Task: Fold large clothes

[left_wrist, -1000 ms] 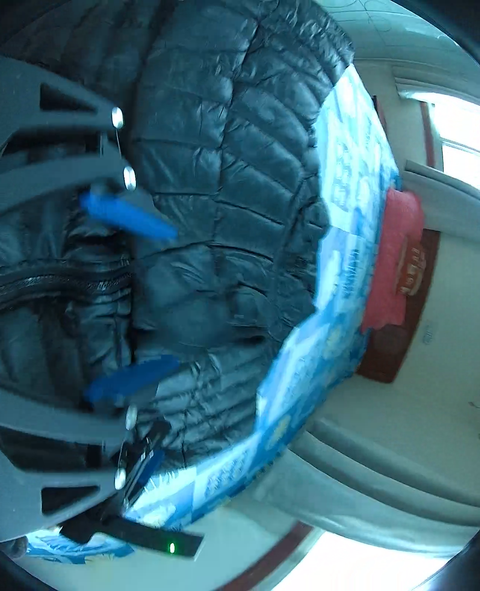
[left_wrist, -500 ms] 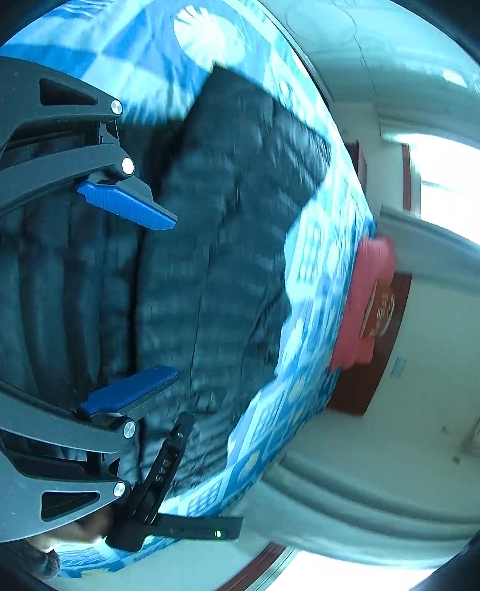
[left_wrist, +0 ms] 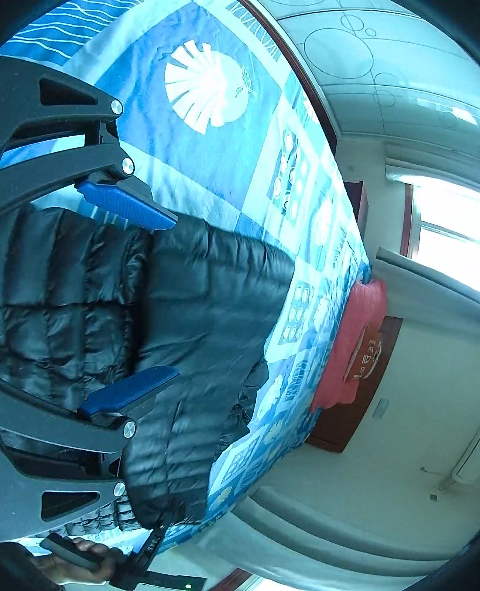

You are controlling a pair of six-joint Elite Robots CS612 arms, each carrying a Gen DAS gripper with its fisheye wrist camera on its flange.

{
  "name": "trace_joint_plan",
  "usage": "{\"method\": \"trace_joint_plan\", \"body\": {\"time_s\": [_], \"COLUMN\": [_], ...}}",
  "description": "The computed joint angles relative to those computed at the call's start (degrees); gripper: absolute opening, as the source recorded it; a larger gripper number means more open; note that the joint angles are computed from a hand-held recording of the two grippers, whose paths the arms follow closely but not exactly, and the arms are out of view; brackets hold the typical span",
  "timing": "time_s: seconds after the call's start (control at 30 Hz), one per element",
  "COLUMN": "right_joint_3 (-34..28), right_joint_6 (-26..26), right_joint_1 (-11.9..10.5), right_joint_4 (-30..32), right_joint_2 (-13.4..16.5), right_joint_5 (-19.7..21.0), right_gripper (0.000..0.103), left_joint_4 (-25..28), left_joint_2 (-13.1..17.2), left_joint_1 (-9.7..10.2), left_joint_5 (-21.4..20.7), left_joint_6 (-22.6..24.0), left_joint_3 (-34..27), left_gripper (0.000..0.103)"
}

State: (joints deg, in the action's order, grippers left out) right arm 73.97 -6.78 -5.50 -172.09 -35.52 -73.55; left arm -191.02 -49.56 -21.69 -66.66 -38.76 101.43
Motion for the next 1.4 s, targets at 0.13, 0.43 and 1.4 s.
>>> {"method": "trace_joint_plan", "body": {"time_s": [0.13, 0.43, 1.4], "right_joint_3": [-2.16, -0.90, -6.10], "right_joint_6": [1.41, 5.08, -1.55], "right_joint_1": [-0.81, -0.76, 2.83], "right_joint_4": [4.39, -0.39, 2.73], "right_joint_2": [1.42, 2.06, 4.45], "right_joint_5": [-2.27, 3.20, 0.60], "right_gripper": [0.019, 0.036, 0.053], "left_joint_4": [2.72, 10.82, 15.92], "left_joint_2": [1.02, 4.51, 6.44], "left_joint_1": [0.76, 2.51, 3.67], "left_joint_5": [-1.41, -1.40, -0.16], "left_joint_6": [2.01, 2.91, 3.49], "left_joint_3": [-2.23, -8.93, -14.54], "left_gripper": [0.075, 0.075, 0.075]}}
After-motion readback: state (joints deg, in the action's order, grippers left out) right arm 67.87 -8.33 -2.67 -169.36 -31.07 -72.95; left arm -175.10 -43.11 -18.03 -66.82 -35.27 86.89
